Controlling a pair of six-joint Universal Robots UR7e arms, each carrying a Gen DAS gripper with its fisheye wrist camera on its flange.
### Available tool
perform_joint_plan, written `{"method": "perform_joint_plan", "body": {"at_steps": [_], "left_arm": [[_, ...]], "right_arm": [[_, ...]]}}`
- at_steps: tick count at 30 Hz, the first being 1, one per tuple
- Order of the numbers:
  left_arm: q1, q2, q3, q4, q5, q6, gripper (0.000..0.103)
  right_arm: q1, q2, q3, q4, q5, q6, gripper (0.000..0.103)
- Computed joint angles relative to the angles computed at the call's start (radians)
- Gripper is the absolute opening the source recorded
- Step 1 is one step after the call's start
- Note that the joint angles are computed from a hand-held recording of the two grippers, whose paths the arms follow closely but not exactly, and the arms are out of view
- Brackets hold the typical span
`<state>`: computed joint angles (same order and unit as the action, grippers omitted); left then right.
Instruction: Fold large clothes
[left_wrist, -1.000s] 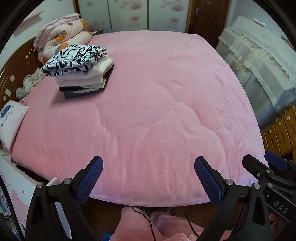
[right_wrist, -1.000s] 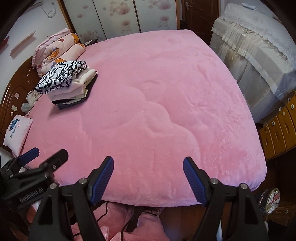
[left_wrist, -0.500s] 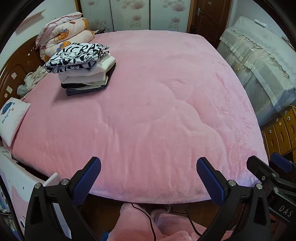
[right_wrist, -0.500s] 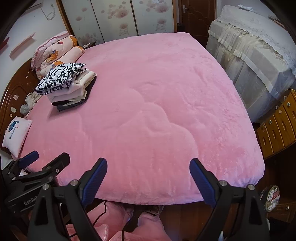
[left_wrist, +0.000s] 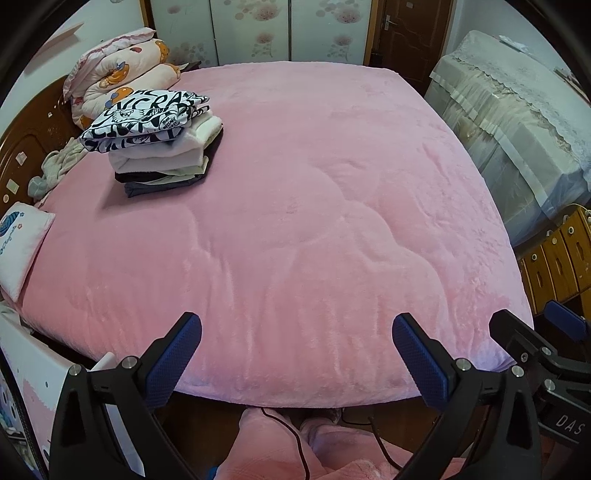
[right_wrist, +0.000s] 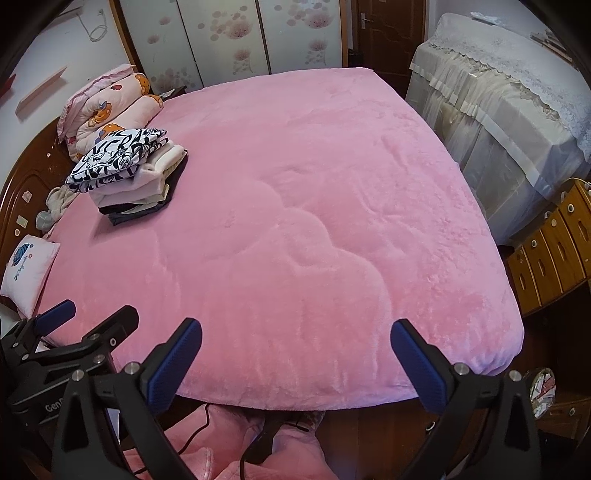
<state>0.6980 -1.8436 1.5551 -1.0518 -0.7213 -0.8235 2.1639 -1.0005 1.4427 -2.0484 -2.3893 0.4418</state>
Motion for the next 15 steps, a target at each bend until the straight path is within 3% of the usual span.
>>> {"method": "perform_joint_plan", "body": {"at_steps": [15], "left_arm": [[0.007, -0.003, 0.000, -0.003, -0.014, 0.007, 0.102]], "right_arm": [[0.006, 0.005, -0.009, 0.013, 0.004, 0.004, 0.102]]}}
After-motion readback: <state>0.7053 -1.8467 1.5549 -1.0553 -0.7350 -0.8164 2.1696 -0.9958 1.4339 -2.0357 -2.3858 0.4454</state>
